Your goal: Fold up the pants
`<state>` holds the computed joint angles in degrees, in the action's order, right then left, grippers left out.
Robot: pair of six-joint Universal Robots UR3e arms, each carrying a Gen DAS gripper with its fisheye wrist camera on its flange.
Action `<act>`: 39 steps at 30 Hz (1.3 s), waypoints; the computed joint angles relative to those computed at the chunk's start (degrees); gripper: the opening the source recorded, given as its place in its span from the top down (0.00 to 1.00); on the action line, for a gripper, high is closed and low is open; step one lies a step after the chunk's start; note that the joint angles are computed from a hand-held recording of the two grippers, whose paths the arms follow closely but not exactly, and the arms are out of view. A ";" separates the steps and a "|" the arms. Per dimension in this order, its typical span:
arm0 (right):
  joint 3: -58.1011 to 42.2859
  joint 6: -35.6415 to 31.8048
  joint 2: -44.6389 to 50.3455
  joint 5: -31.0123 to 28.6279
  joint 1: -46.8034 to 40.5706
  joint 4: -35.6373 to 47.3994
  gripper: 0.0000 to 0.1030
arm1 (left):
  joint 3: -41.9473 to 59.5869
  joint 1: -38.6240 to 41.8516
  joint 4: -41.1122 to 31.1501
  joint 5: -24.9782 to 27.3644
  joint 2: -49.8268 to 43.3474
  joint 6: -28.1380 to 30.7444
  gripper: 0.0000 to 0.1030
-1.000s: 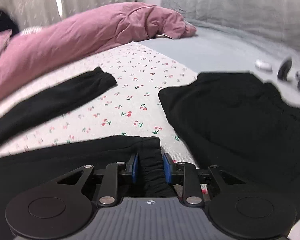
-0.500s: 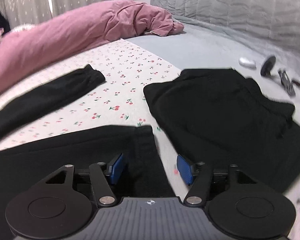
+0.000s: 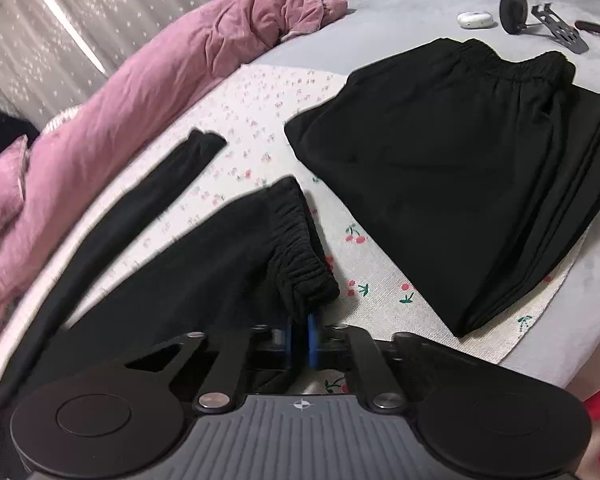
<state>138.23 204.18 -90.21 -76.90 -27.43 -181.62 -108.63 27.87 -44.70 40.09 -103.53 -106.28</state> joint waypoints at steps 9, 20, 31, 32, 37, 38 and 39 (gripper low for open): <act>-4.89 -2.03 3.77 -11.17 5.76 2.55 0.92 | 2.31 -1.22 -6.23 3.87 -0.81 2.15 0.85; -10.73 -12.55 7.03 -9.44 3.62 -1.15 0.41 | 10.05 1.31 -16.80 -1.34 -4.04 7.91 0.41; -24.63 -11.61 26.07 -11.70 6.63 -8.65 0.75 | 9.13 0.34 -14.10 2.85 -6.00 8.84 0.28; -24.14 -12.43 26.25 -15.43 8.48 -11.91 0.76 | 9.65 0.44 -15.06 2.92 -6.16 9.09 0.27; -29.87 -16.14 29.67 -18.79 9.40 -5.66 0.77 | 10.49 0.70 -16.74 2.97 -6.33 9.78 0.25; -30.14 -16.78 30.64 -19.45 9.60 -6.06 0.76 | 10.73 0.69 -17.11 3.04 -6.24 9.63 0.25; -29.68 -16.85 30.85 -20.22 10.04 -7.45 0.73 | 11.56 0.76 -18.33 3.18 -6.20 9.45 0.25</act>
